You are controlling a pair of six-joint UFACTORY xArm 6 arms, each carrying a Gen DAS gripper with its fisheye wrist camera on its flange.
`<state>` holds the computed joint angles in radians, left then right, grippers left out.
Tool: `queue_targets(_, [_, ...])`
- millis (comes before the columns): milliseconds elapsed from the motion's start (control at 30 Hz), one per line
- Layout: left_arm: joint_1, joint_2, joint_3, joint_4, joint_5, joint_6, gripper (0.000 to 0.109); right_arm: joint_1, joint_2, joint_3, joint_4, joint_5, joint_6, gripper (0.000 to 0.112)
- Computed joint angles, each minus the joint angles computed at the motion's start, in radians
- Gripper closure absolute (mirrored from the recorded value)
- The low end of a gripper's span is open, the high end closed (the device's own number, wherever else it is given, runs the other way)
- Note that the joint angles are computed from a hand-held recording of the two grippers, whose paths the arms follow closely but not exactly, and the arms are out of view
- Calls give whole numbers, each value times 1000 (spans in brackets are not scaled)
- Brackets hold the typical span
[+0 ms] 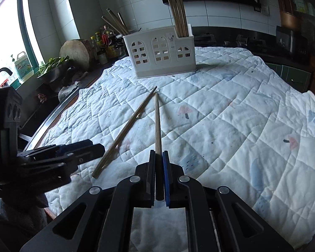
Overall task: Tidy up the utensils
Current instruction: 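Close the left tool on a chopstick while the right tool grasps another, then carry both chopsticks up and lower them into the white holder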
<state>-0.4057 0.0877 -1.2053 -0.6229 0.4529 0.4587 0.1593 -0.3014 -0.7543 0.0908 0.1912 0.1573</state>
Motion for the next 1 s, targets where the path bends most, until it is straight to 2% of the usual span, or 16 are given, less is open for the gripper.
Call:
queue_targets(33, [-2,9,-6,13,1,-11,81,-5,-10,2,-3,-3,-9,106])
queue_targets(133, [-8,35,-25,48,6,-46,90,-18,-33,-1,34,-6,-67,106])
queue_targets(267, [-21,60,-37,141,-16,-121,93,-31,-53,-17,43,-13,-108,106])
queue_targets(400, [-27,66,-42,258,-34,-198,102,-43,-59,-47,83,-8,-171,106])
queue_targets(733, [12,10,-82,186,-32,-127,103,-91,-19,-202,225,89,-368,106])
queue_targets(1000, [40,82,-302,155,32,-83,103,-144,114,-453,233,220,-460,106])
